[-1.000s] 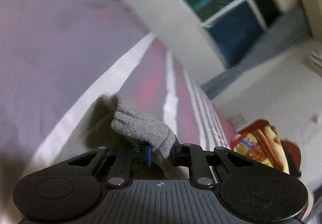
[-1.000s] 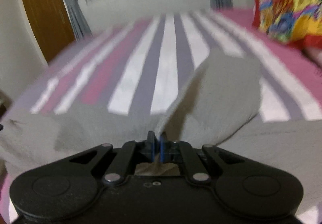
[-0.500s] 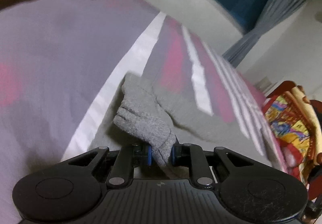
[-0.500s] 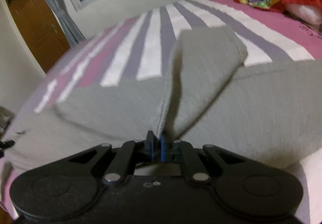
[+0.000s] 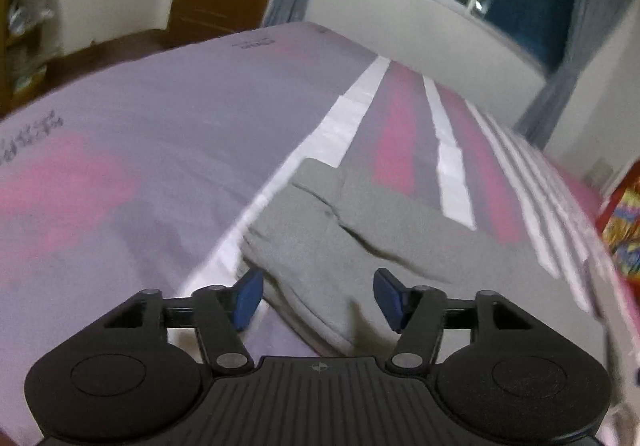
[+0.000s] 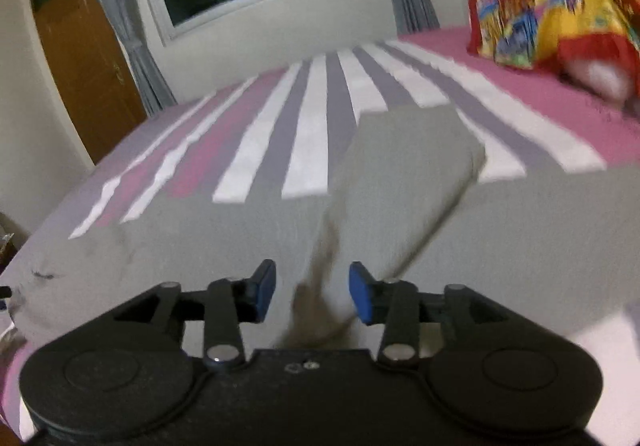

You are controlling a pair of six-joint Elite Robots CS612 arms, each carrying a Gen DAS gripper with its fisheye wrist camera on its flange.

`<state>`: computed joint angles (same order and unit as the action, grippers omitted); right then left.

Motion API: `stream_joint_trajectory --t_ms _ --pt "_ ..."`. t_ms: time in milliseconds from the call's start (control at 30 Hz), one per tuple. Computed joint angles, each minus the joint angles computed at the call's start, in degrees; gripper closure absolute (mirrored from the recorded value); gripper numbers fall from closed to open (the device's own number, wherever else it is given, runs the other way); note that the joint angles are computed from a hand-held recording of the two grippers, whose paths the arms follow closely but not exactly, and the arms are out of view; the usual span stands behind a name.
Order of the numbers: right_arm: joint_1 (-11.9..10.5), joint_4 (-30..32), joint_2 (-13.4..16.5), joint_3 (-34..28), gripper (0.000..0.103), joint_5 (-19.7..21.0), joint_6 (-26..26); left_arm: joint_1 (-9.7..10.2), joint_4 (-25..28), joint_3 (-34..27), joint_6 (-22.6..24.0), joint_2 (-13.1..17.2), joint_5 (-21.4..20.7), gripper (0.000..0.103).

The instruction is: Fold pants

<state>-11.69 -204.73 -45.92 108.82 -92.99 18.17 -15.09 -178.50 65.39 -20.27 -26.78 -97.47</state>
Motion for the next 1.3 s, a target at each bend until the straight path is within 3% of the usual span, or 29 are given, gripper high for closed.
stream_joint_trajectory --t_ms 100,200,267,333,367,467,533,633,667,767,933,1000,1133,1233,1300 --pt "-0.06 6.51 0.61 -4.18 0.064 -0.08 -1.79 -1.03 3.12 0.33 0.53 -0.3 1.89 0.043" --pt "0.64 19.2 1.52 -9.43 0.062 -3.65 -5.77 -1.78 12.15 -2.61 1.99 0.9 1.27 0.042" --pt "0.82 23.48 2.44 -11.81 0.067 -6.27 -6.95 -1.77 12.61 -3.77 1.21 1.98 0.81 0.034" --pt "-0.44 21.92 1.77 -10.61 0.096 -3.05 -6.12 -1.68 12.98 -3.98 0.89 2.08 0.36 0.034" --pt "-1.14 18.96 1.04 -8.9 0.099 -1.46 -5.07 -1.67 13.36 -4.12 1.14 2.07 0.14 0.034" --pt "-2.22 11.4 -1.87 -2.31 0.099 -1.75 -1.96 -1.34 13.59 -4.21 2.25 2.07 -1.26 0.034" --pt "-2.66 12.12 -3.05 1.01 0.099 -2.89 -2.12 -1.02 12.87 -3.77 2.03 2.01 -2.55 0.034" --pt "-2.27 15.99 -2.7 2.55 0.092 -4.42 -9.68 -1.14 12.09 -3.49 2.36 2.25 -2.23 0.034" --pt "-1.69 14.4 -2.81 2.83 0.078 -6.13 -11.32 -1.21 12.22 -3.51 2.54 2.2 -1.91 0.034" --pt "-1.07 5.45 -2.97 3.18 0.058 -6.95 -14.17 -1.16 12.08 -2.86 2.96 1.84 -1.61 0.034" --pt "-1.93 10.92 -1.51 -2.59 0.06 -7.34 -14.09 -1.53 13.14 -4.42 2.95 2.51 -0.99 0.034" --pt "-1.81 11.57 -0.76 -4.2 0.06 -7.59 -17.29 -1.55 12.95 -4.66 2.75 2.72 -1.11 0.034" --pt "-2.65 16.02 -0.58 -6.24 0.06 -1.0 -23.0 -1.58 12.29 -4.57 2.54 2.88 -1.17 0.034" --pt "-1.71 19.58 0.47 -8.47 0.06 -1.19 -26.37 -1.71 11.75 -4.31 2.33 2.9 -0.82 0.033" --pt "-0.99 21.35 1.73 -10.26 0.062 -3.92 -28.31 -1.81 11.77 -4.28 2.06 2.89 -0.5 0.033"
